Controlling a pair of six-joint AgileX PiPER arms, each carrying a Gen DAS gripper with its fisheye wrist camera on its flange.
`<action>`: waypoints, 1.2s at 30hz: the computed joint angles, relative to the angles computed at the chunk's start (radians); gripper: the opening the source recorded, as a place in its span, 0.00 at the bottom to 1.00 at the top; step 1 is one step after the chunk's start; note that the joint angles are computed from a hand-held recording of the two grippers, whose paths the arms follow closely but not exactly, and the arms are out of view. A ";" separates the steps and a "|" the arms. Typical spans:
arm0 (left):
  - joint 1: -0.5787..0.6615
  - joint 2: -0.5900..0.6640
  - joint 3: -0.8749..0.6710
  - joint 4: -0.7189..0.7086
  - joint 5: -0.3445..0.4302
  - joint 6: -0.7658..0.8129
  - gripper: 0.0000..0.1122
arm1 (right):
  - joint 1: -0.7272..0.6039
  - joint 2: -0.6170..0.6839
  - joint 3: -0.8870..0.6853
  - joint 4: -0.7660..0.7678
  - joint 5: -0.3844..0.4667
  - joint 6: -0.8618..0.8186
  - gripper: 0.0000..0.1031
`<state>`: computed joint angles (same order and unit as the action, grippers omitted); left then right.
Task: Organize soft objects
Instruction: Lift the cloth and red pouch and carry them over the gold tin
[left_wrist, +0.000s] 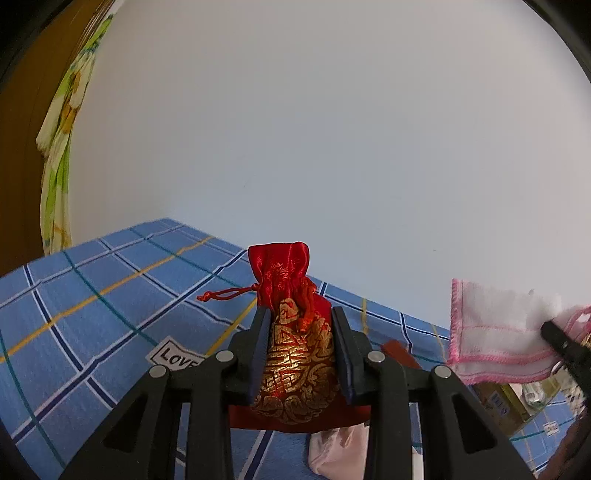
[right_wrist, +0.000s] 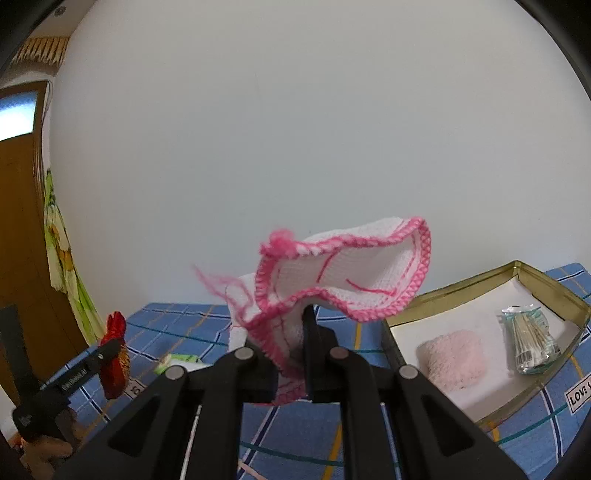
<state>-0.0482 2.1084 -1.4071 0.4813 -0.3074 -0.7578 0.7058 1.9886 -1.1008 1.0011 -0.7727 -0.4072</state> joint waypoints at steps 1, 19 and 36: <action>-0.004 -0.003 0.006 -0.017 -0.006 0.020 0.31 | -0.006 -0.007 0.012 -0.019 0.000 0.020 0.09; -0.135 -0.023 -0.008 -0.140 0.039 0.234 0.31 | -0.019 -0.080 0.086 -0.051 -0.014 0.079 0.09; -0.259 0.031 -0.129 -0.140 0.099 0.254 0.31 | -0.095 -0.229 0.316 -0.102 -0.092 0.183 0.09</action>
<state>-0.3073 2.1394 -1.5362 0.3410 -0.2087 -0.5038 0.6104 1.7591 -0.7853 0.8992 -0.8651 -0.2239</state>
